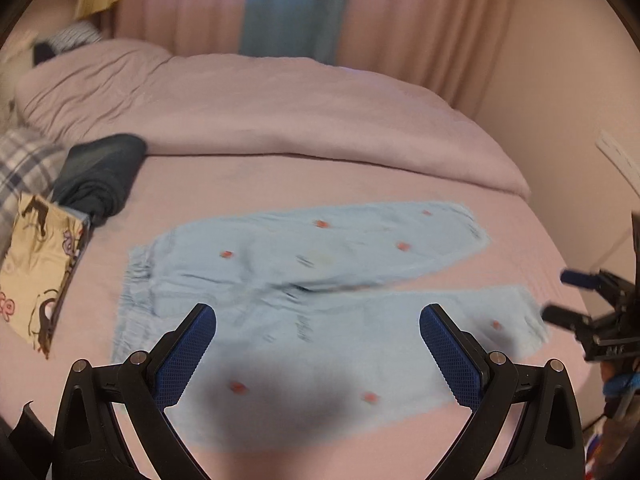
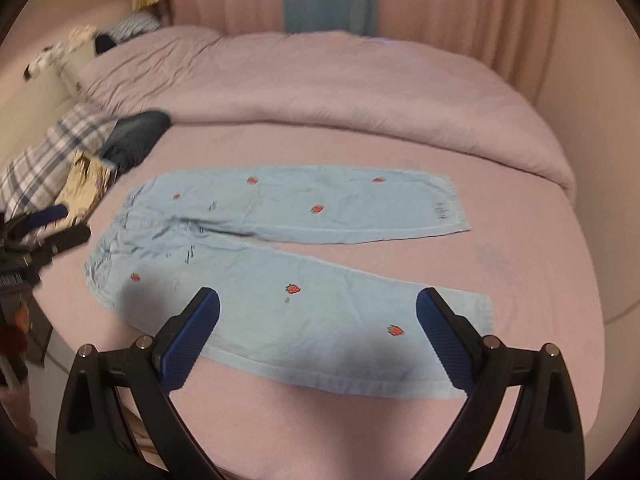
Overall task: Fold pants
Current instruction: 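Grasp the waistband with the left gripper while the right gripper grasps the leg hem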
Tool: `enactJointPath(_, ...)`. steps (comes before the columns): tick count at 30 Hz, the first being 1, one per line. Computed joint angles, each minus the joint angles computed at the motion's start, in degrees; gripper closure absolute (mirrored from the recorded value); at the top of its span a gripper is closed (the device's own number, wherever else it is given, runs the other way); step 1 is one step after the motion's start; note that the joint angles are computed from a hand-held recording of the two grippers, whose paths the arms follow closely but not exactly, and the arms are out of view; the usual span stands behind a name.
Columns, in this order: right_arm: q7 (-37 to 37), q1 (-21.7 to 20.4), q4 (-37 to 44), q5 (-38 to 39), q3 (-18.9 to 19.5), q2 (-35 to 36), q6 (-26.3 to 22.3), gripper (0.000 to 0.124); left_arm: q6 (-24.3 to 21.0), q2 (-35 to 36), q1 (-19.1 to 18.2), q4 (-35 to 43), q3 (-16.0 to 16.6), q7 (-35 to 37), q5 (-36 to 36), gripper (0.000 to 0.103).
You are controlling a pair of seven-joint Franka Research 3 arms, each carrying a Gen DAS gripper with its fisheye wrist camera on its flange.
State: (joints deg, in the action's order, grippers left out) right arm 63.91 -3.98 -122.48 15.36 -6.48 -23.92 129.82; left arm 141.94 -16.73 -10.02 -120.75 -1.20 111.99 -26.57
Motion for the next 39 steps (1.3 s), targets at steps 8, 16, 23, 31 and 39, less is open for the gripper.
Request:
enactJointPath(8,-16.0,4.4,11.1,1.4,1.4,20.2,8.7,0.035,-2.7,23.5,9.9,17.5,-0.6,-8.1,10.2,0.002)
enactJointPath(16,-15.7,4.7,40.8,-0.7,4.2,46.5,-0.6,0.045,-9.1,35.4,17.0,31.1,-6.4,-3.9,8.3,0.002)
enactJointPath(23,-17.6,5.4,54.1,-2.1,5.4,57.7,-2.9,0.048,-13.7,43.3,16.5,38.9,-7.3,-9.5,17.7,0.014)
enactJointPath(31,-19.9,7.3,63.1,-7.4,5.3,63.6,-10.5,0.116,-8.0,38.2,18.7,32.0,-8.6,-6.0,16.2,0.075)
enactJointPath(39,-13.2,9.8,68.0,-10.9,3.3,66.0,-9.9,0.116,0.4,36.3,15.3,25.8,-5.3,-13.5,24.1,0.064)
